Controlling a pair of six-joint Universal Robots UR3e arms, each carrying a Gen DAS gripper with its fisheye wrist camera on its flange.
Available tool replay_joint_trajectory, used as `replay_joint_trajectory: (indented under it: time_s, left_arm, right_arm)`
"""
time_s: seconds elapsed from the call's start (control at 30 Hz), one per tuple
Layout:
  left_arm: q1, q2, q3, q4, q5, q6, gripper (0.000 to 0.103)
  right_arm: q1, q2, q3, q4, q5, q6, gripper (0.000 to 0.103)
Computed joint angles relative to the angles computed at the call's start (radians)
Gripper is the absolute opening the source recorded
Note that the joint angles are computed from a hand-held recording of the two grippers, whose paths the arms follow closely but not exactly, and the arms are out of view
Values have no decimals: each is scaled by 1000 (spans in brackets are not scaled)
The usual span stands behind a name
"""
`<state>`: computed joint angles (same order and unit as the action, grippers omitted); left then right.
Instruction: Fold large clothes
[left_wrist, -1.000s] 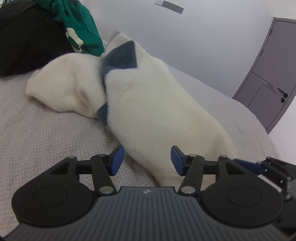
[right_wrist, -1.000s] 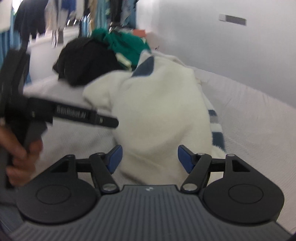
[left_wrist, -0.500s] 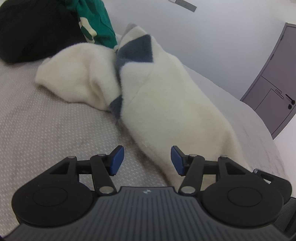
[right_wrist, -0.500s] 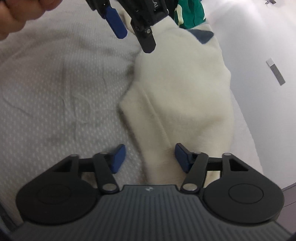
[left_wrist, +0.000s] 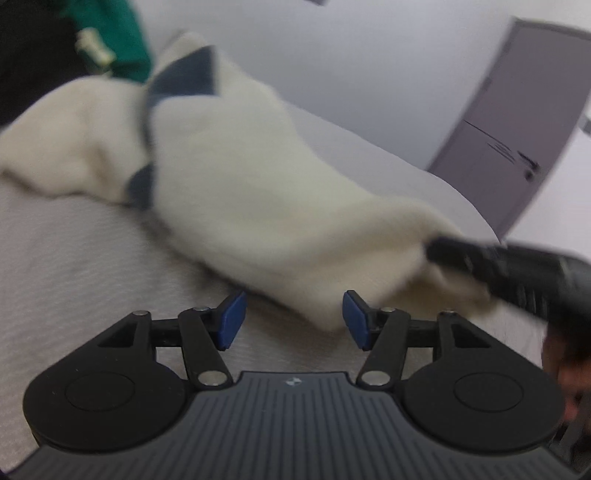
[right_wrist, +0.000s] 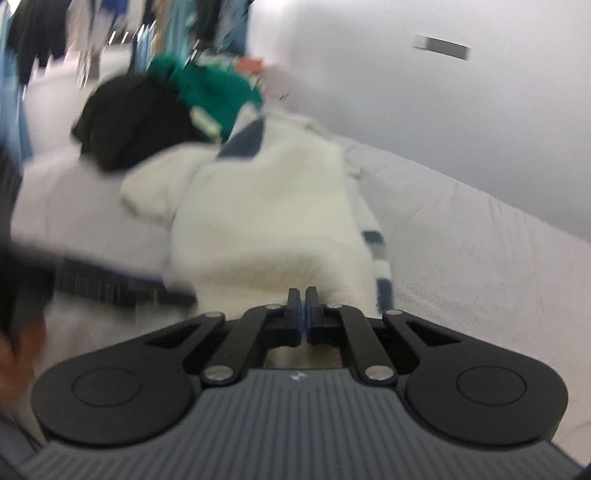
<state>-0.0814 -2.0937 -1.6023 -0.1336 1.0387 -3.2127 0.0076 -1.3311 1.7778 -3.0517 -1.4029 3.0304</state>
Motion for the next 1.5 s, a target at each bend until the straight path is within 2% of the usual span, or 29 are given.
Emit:
replay_joint_trajectory:
  time_s: [0.1,0.13,0.27,0.37,0.4,0.43,0.47,0.53,0.67,0.7,0.77,0.8,0.83,0.93,1.03,1.13,1.27,1.33,1.43,1.5]
  left_arm:
    - [-55,-21,13,51,49,54,71]
    - [-81,-33,23,78,91,72,72]
    - [-201,-114,111,164,327,143,74]
    - [-279,-195,201,182,527,210,74]
    - [-293,-220,223,188,572,234,73]
    - [-296,-233,237,187,591,234,61]
    - [-282,-228,237,174,569,211,38]
    - [-243,-203,230,154,512,141,25]
    - [-133,-126,166,171,338,-46,20]
    - [-103,-106,148,167,288,-82,20]
    - [-64,-90,147,144,223,-133,19]
    - [-44,-85,147,130,188,-156,19]
    - [-30,-81,143,127,164,-173,19]
    - [4,-73,142,116,97,-223,19]
    - [33,-61,134,121,40,-251,18]
    - [49,-41,100,154,6,-274,18]
    - [80,-14,55,185,-41,-305,17]
    - [87,2,30,207,-50,-313,17]
    - [79,14,8,223,-44,-313,17]
    - [66,14,-6,223,-46,-339,18]
  right_arm:
    - [-35,2,13,-18,65,77,4]
    - [-49,5,8,-22,94,103,4]
    - [-92,-41,124,-96,151,170,3]
    - [-72,-24,145,-147,140,216,3]
    - [-81,-26,151,-149,155,224,2]
    - [-85,-23,155,-156,164,222,3]
    - [-84,-29,166,-168,166,216,3]
    - [-82,-35,178,-188,182,193,3]
    - [-52,-38,193,-233,173,181,6]
    - [-37,-38,196,-244,154,172,11]
    - [-11,-37,214,-284,132,147,34]
    - [2,-31,209,-296,122,135,56]
    - [19,-26,215,-316,108,123,67]
    - [102,5,196,-332,9,53,66]
    - [241,98,138,-394,-192,-100,71]
    - [342,198,56,-416,-339,-236,71]
    - [436,378,-111,-472,-604,-371,71]
    - [441,430,-175,-514,-698,-352,70]
    - [418,429,-230,-568,-789,-246,70]
    - [397,402,-260,-544,-830,-147,70]
